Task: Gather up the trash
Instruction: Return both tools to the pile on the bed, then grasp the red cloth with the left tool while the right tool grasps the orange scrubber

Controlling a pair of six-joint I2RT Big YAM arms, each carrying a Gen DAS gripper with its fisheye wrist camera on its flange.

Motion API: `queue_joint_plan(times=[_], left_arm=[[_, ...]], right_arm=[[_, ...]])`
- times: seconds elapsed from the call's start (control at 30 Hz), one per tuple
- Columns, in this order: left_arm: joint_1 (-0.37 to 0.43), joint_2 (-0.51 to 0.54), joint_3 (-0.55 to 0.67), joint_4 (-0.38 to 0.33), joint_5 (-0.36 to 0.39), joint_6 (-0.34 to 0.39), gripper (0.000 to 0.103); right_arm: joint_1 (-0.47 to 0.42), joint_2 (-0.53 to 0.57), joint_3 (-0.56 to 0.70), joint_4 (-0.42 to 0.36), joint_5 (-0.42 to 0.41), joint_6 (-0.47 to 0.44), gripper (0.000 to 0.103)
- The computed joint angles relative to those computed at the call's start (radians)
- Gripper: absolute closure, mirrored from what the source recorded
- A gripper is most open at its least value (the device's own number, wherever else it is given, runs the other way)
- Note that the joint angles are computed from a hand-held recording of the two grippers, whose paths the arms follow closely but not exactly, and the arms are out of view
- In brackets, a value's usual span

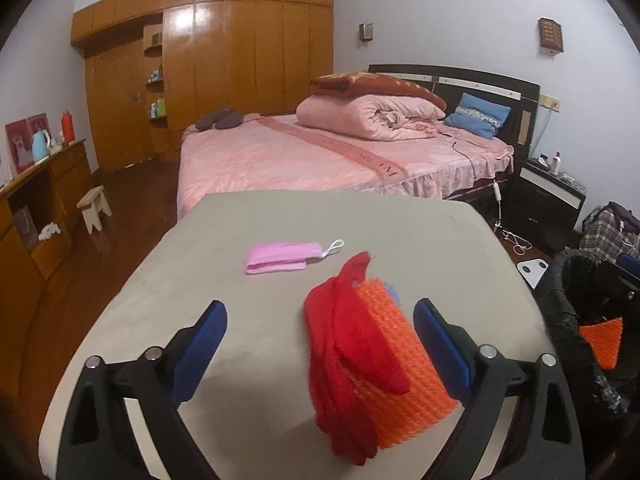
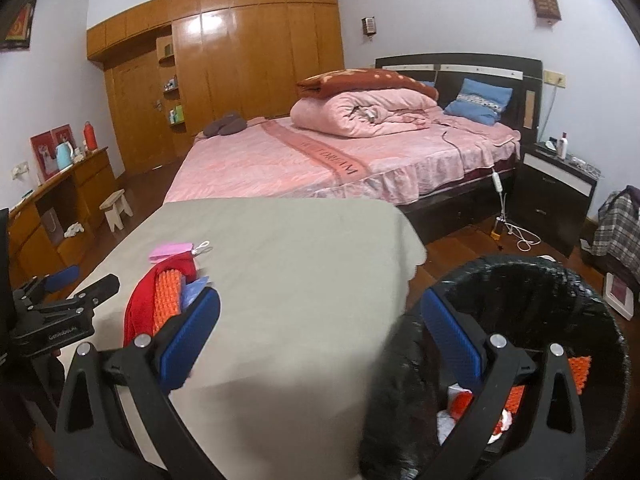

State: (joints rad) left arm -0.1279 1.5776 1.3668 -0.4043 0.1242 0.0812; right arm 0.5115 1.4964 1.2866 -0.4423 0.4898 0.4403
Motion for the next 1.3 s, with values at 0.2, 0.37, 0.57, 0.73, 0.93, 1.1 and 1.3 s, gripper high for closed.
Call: queue_joint_plan(times=[0.2, 0.37, 0.57, 0.73, 0.93, 1.1, 1.3], left_arm=[[-0.001, 0.061, 0.046, -0.017, 0.019, -0.005, 0.024], [-0.004, 0.122, 0.092, -0.044, 0.045, -0.010, 0.037], [0.000, 0.177, 0.133, -0.091, 0.131, -0.009, 0.067], [0.008, 0.163, 0.123, -0.073, 0.179, -0.038, 0.077], [0.019, 0.156, 0.129, -0.078, 0.182, -0.045, 0.081], [0.026, 0.154, 0.134, -0.082, 0.170, -0.052, 0.092], [0.034, 0.152, 0.132, -0.093, 0.164, -0.042, 0.092]], right_arm=[[-0.002, 0.044, 0.028, 0.001, -0.017, -0.012, 0.005], [-0.002, 0.076, 0.053, -0.013, -0.030, -0.020, 0.005], [0.003, 0.097, 0.071, -0.032, -0.036, -0.020, 0.005], [0.006, 0.110, 0.084, -0.047, -0.040, -0.016, 0.005], [0.013, 0.117, 0.092, -0.049, -0.043, -0.024, 0.005], [0.023, 0.119, 0.099, -0.050, -0.042, -0.030, 0.005], [0.025, 0.122, 0.102, -0.048, -0.050, -0.034, 0.005]])
